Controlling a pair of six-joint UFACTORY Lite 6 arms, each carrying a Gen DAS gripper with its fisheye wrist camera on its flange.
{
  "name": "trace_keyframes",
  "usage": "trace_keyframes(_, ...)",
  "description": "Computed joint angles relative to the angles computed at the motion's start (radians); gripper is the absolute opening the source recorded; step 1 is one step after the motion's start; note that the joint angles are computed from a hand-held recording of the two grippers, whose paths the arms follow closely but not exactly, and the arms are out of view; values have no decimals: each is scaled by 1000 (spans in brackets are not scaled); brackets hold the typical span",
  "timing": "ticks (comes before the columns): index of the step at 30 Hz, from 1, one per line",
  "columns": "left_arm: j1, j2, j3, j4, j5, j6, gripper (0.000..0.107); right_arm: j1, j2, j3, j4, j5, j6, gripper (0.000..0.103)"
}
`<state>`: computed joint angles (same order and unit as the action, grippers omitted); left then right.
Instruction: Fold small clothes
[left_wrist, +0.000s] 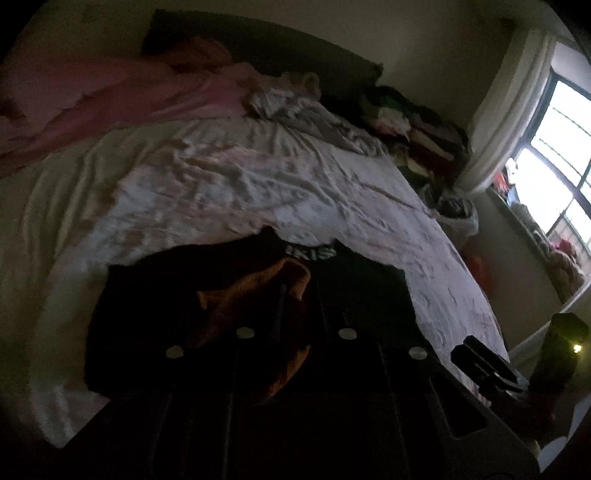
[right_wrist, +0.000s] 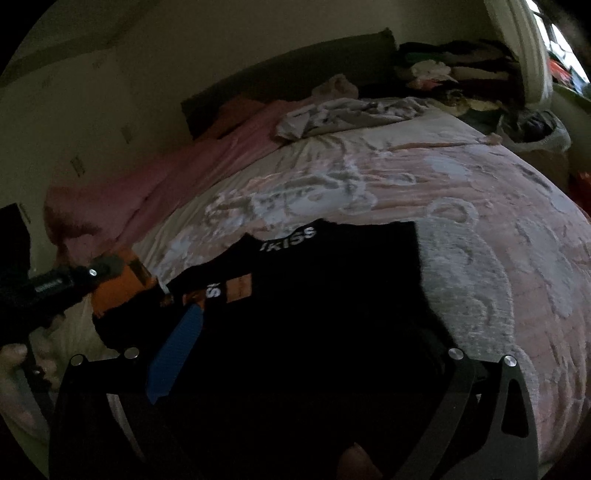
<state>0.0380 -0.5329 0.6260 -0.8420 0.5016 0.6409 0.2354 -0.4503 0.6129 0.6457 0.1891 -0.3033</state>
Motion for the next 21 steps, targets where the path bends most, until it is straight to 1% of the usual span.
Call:
trace_keyframes(3, -122, 67, 16, 49, -90, -85, 6, -64, -13, -16, 149, 25, -161, 98)
trace_keyframes(5, -153, 106, 29, -8, -90, -51, 6, -100, -12, -24, 234, 40, -254, 98)
trace_keyframes(6, -161, 121, 36, -28, -91, -33, 11, -114, -4, -29, 285, 47, -311, 98)
trace_keyframes(7, -173, 117, 33, -23, -97, -38, 14, -113, 3, -31, 298, 44, -327, 98)
trace_keyframes(9, -194, 112, 27, 18, -127, -71, 16, -108, 27, -31, 338, 34, -369, 98)
trace_keyframes(10, -181, 107, 18, 2, -127, -49, 16, -94, 46, -30, 364, 26, -395, 98)
trace_keyframes(12, -155, 98, 6, -17, -122, -22, 20, -68, 71, -28, 386, 11, -418, 98)
trace_keyframes(13, -144, 95, -1, -8, -126, -24, 22, -38, 94, -23, 390, -8, -422, 98)
trace_keyframes(15, -112, 82, -17, 35, -137, -40, 29, 20, 144, -11, 374, -40, -400, 98)
trace_keyframes(16, -96, 78, -23, 40, -142, -34, 30, 45, 166, -4, 389, -50, -412, 98)
trace_keyframes(18, -67, 65, -42, 108, -174, -69, 38, 102, 218, 9, 452, -69, -468, 98)
trace_keyframes(20, -45, 49, -67, 212, -220, -136, 46, 163, 279, 31, 593, -79, -589, 98)
trace_keyframes(21, -28, 45, -75, 228, -227, -135, 48, 190, 314, 47, 658, -79, -647, 98)
